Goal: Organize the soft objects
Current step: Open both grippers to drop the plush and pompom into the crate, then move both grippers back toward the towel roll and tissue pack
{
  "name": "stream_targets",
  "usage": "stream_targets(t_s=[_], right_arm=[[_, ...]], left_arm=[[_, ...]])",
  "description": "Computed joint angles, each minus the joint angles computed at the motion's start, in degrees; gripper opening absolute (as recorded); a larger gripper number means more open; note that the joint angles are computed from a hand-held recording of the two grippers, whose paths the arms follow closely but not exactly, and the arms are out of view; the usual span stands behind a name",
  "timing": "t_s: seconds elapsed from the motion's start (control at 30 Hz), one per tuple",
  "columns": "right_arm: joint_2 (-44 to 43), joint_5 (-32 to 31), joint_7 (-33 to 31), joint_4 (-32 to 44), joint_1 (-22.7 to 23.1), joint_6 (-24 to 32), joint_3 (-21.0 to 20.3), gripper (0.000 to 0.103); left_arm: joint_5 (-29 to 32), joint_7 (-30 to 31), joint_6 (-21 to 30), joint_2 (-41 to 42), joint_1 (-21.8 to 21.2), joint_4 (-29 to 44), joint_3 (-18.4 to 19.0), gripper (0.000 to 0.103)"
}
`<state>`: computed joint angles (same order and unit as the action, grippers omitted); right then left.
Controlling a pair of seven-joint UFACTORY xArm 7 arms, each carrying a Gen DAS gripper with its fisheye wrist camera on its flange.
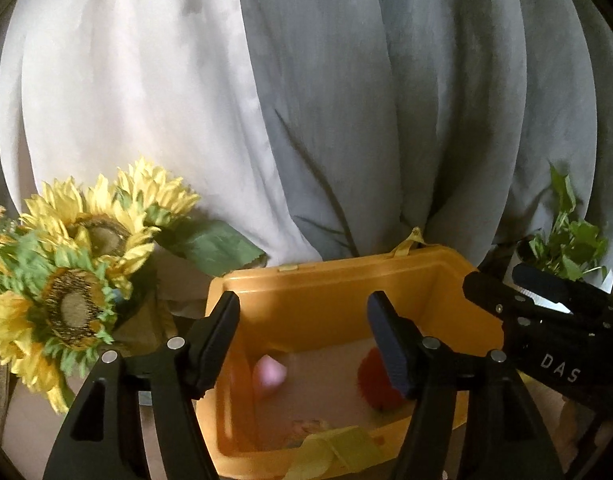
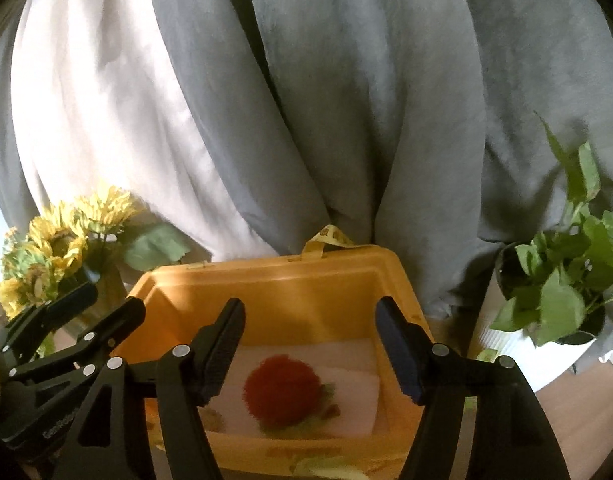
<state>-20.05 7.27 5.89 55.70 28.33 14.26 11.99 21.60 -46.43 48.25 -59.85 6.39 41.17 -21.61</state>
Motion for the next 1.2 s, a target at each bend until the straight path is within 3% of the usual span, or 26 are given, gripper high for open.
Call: stream_targets(t_s=[0.53, 1.2], right_arm=[[-10.57, -0.2, 2.45, -5.42, 0.43, -0.06, -0.07, 0.068], [-25.31, -0.64, 4.57, -11.88, 1.16, 4.54, 0.76, 0.068]], left_arm=[[-0.34, 0.76, 7.66, -7.02, 0.3, 4.86, -3.25, 0.071], [-3.86, 4.75, 20.14, -15.41, 1.25, 11.22, -8.16, 0.074]])
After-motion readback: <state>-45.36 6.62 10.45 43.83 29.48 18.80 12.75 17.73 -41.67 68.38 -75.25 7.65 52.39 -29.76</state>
